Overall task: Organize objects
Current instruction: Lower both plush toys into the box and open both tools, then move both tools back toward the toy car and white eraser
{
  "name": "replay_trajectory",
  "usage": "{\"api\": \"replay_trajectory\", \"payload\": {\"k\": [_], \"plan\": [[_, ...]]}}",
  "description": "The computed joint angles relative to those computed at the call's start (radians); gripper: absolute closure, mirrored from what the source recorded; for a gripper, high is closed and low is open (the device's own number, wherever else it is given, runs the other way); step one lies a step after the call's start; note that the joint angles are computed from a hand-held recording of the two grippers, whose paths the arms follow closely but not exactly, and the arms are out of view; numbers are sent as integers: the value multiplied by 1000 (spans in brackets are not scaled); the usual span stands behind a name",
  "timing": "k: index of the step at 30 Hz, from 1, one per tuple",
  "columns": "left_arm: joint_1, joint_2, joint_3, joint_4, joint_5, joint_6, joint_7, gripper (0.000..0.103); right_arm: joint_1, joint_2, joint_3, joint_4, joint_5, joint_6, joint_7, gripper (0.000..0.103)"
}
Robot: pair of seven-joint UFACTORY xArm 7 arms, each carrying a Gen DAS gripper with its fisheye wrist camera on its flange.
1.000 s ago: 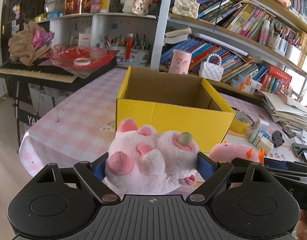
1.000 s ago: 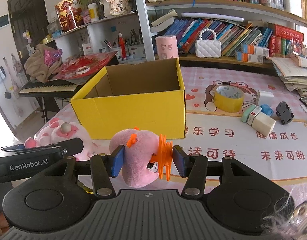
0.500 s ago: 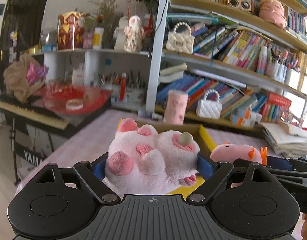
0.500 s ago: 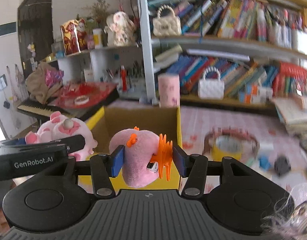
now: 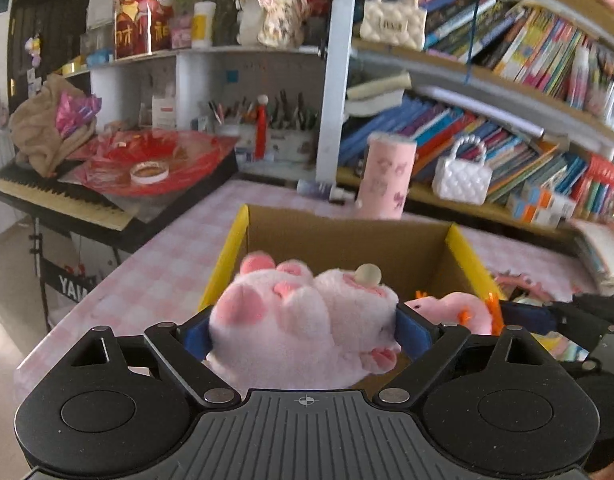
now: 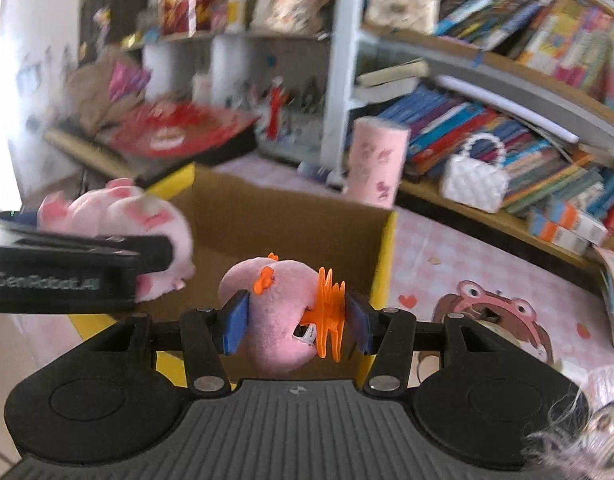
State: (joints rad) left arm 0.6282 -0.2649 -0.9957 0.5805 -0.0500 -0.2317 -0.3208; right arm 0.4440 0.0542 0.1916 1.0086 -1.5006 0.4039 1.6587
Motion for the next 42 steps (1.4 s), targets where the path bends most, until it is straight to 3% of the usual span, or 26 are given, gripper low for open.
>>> {"api": "replay_trajectory", "payload": {"k": [5, 9, 13, 19, 23, 34, 38, 42], "plan": [[184, -3, -180, 31, 16, 11, -47, 12, -5, 73, -21, 44, 16, -51, -114, 53], [219, -34, -205, 33, 53, 1, -100, 12, -1, 71, -39, 45, 10, -72, -85, 41], [109, -55, -93, 0, 59, -21, -139, 11, -1, 38, -37, 21, -22, -64, -40, 40], [-204, -103, 193, -87, 31, -16, -117, 11, -7, -74, 2, -72, -25, 4, 32, 40], [-374, -151, 347, -147, 23, -1, -106, 10, 1, -167, 55, -153, 11, 99, 62, 39], [-633, -285, 568, -310, 76, 68, -82, 10, 49, -299, 212, -296, 280, 319, 126, 38], [-779, -303, 708, -343, 116, 121, -36, 10, 74, -302, 242, -312, 377, 377, 142, 38], [-883, -338, 801, -371, 134, 155, 16, 10, 95, -312, 265, -323, 437, 428, 169, 38]]}}
